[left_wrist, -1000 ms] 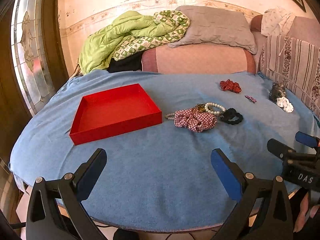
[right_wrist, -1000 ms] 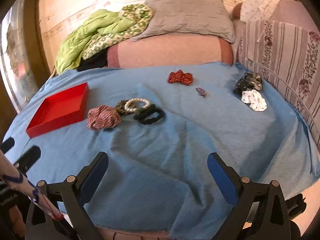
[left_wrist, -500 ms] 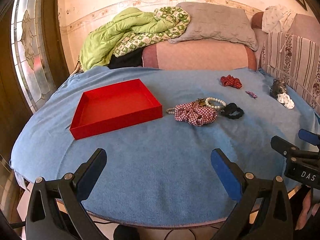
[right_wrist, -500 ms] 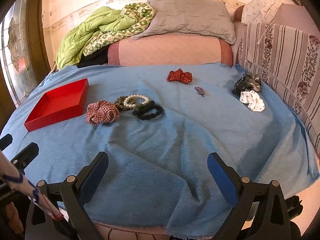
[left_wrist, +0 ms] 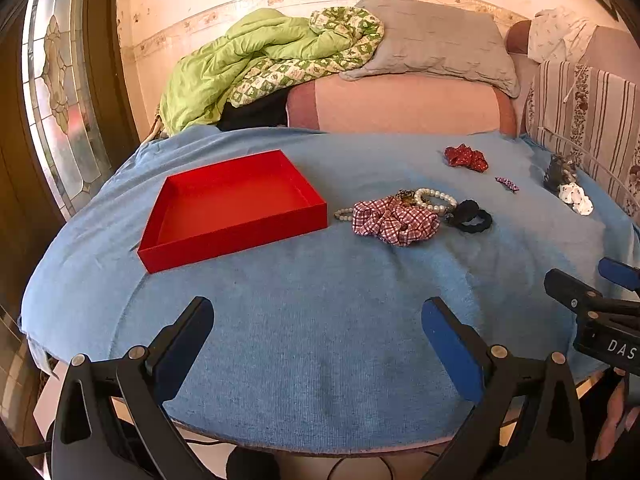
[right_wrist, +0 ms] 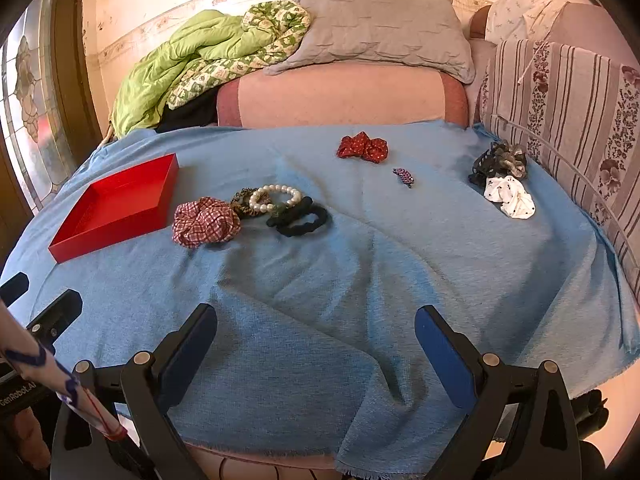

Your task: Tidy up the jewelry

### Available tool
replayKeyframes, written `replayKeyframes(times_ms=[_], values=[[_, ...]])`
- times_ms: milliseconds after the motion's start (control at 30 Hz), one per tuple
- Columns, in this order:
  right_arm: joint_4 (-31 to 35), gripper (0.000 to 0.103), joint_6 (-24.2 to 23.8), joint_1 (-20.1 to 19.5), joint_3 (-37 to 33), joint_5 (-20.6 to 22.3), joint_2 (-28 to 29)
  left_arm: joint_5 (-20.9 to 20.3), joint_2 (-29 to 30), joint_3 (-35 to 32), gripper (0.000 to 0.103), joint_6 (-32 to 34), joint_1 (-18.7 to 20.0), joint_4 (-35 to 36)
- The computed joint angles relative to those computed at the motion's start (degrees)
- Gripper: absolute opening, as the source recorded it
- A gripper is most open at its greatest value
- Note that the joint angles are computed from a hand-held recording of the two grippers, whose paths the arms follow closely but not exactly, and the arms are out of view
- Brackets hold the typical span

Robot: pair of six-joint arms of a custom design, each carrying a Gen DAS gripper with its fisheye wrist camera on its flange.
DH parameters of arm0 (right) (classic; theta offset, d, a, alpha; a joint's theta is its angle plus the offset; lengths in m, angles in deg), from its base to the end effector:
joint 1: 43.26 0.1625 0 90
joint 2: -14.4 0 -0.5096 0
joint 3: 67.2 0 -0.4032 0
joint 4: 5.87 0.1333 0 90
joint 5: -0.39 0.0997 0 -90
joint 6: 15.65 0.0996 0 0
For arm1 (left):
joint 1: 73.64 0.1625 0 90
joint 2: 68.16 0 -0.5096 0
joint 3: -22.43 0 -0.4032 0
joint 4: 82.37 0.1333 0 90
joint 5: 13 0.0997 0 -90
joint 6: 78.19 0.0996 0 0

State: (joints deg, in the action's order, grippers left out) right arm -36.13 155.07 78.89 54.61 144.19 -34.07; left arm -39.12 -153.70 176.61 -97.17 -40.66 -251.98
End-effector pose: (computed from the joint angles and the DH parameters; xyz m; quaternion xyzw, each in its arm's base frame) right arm 0.2727 -0.3345 0.0447 0.1209 -0.8289 0.4303 0.3364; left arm -0.1243 -0.3462 0.2710 0.2275 0.8151 -0.3881 0.3650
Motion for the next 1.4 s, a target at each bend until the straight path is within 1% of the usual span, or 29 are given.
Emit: replayKeyframes(times_ms=[433,633,867,967,1033,1100,1200,1233,1333,1367,1400], values=[[-0.15,0.101,-0.1,-0.09,-0.08,-0.26,0.25,-0.34,-0.26,-0.26,0.103,-0.31,0.6,0.78],[-0.22,0.101,0.49,-0.16,-0.06,-1.2,0.05,0.07,-1.33,-0.74,0.103,-1.76,0.2,4.49],[-0.16,0.101,0.62,0.07,0.03,-3.64,-0.68,2.16,-3.96,-1.2,0.103,-6.35,-1.38,11.97],[-0.22,0.101,0.52,0.21,0.14,-4.39,-1.03,2.57,-4.77,-1.44,0.103,-8.27,-2.23,14.91],[-0.18,0.101,0.81,0.18,0.36,-4.97,-1.43,2.44,-5.03,-1.5,0.103,-8.49,-2.55,15.61],[-0.03,0.101,1.19,-0.01,0.53,-5.53,-1.75,1.61,-4.96,-1.6,0.103,-6.97,-2.33,14.5],[0.16,0.1,1.98,-0.44,0.81,-6.18,-2.18,-0.71,-4.08,-2.35,0.103,-2.4,-0.24,9.79],[0.44,0.099,2.44,-0.64,0.8,-6.44,-2.3,-2.24,-3.6,-2.89,0.103,0.4,1.04,7.04],[1.38,0.098,3.62,-1.3,0.56,-6.95,-2.45,-4.86,-1.46,-5.22,0.103,6.25,4.33,2.57],[1.7,0.098,3.97,-1.49,0.43,-6.98,-2.43,-7.07,-0.18,-6.59,0.103,10.23,6.12,-0.17],[2.41,0.098,4.71,-1.7,0.05,-6.93,-2.24,-8.37,0.86,-7.46,0.103,12.74,7.28,-2.1]])
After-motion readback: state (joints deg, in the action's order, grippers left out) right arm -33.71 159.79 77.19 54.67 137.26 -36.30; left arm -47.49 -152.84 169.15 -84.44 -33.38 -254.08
